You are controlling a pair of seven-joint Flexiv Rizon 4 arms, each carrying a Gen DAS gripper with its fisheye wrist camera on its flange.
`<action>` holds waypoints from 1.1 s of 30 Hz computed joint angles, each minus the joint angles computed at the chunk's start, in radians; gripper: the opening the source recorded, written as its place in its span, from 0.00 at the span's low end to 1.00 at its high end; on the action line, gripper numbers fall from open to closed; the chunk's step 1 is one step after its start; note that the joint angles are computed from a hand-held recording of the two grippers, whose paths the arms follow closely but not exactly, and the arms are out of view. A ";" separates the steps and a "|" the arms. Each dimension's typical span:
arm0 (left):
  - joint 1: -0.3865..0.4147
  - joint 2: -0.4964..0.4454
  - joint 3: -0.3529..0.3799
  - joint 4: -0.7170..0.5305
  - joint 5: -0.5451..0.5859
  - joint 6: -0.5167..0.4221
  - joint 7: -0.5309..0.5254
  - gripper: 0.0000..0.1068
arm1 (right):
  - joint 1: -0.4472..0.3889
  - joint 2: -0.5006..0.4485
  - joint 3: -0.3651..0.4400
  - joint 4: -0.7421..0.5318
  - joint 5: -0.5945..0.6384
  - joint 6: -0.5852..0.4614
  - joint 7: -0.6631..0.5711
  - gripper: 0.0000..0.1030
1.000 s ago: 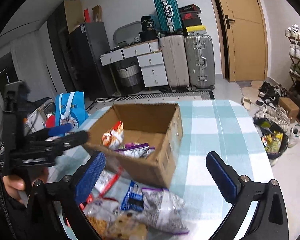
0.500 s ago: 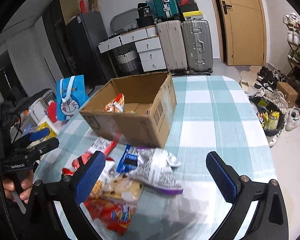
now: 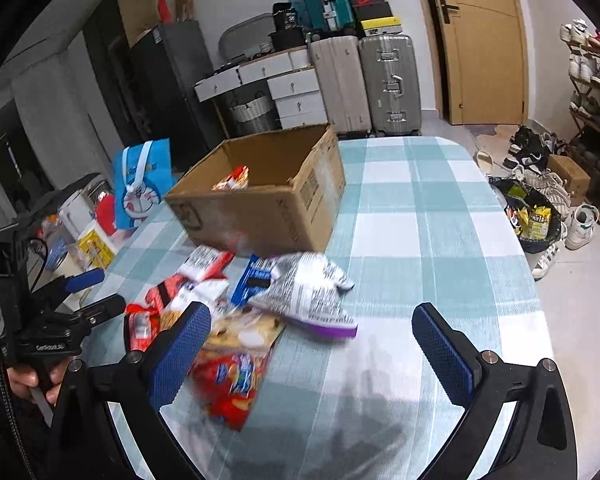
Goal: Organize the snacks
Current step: 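Move both tools back to the snack pile, then grasp the red noodle bag with the left gripper while the right gripper grasps the red chip bag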
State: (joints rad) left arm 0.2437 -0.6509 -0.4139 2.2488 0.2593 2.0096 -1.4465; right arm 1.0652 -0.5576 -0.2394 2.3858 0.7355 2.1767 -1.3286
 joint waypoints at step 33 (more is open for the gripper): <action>0.046 -0.090 -0.080 -0.006 -0.047 -0.089 0.039 0.92 | -0.157 -0.107 0.216 -0.030 -0.248 -0.004 0.140 0.99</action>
State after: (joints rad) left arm 0.2901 -0.7413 -0.4939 2.2424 0.2128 1.9206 -1.4075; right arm 0.9082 -0.6649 -0.0235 2.3561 0.4871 2.1725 -1.1883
